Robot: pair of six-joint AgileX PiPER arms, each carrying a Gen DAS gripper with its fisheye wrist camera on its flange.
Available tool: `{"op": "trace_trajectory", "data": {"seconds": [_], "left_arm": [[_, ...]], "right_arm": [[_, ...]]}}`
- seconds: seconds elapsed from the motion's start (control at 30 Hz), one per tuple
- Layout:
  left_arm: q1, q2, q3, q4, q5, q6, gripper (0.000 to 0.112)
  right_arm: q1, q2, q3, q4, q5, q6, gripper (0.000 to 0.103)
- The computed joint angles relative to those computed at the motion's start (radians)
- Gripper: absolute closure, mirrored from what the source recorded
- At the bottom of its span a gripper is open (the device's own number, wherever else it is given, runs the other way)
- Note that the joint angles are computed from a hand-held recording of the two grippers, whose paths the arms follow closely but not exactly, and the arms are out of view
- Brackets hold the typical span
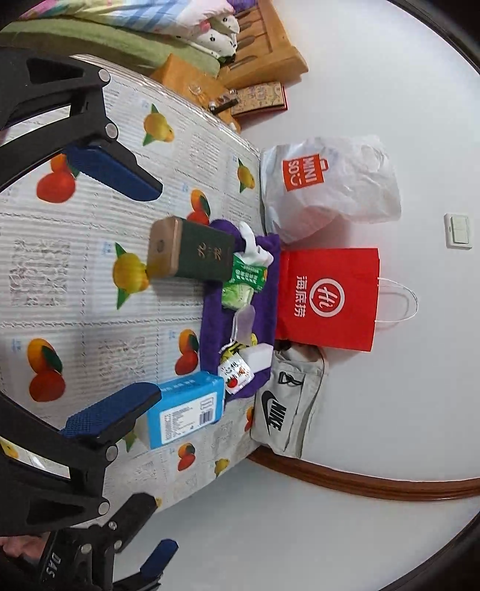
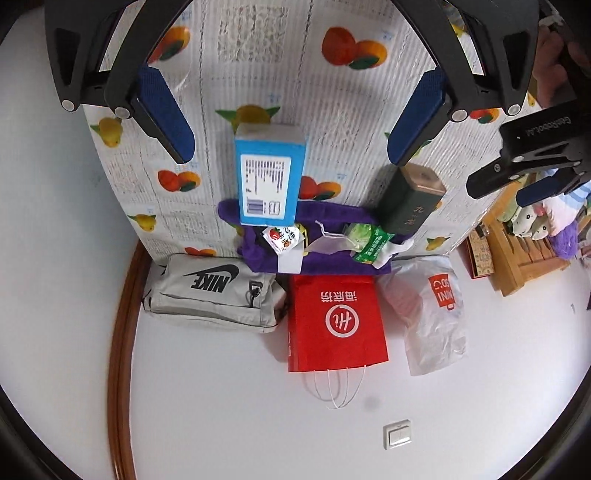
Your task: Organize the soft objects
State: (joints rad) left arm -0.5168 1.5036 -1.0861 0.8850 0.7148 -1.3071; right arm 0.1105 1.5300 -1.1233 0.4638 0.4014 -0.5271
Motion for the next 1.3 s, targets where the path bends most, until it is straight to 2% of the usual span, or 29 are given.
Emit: {"op": "trace_trajectory", "data": {"seconds": [0.53, 1.3], "left_arm": [[-0.075, -0.049, 0.050, 0.055, 0.058, -0.079, 0.013], [-0.077, -0.069, 0.064, 0.050, 0.059, -0.071, 0.013]], "right_arm": [[-0.008, -0.091, 0.096, 0.035, -0.021, -0.039, 0.000], [-0.010, -0.107, 0.109, 0.032, -0.015, -0.038, 0.000]]}}
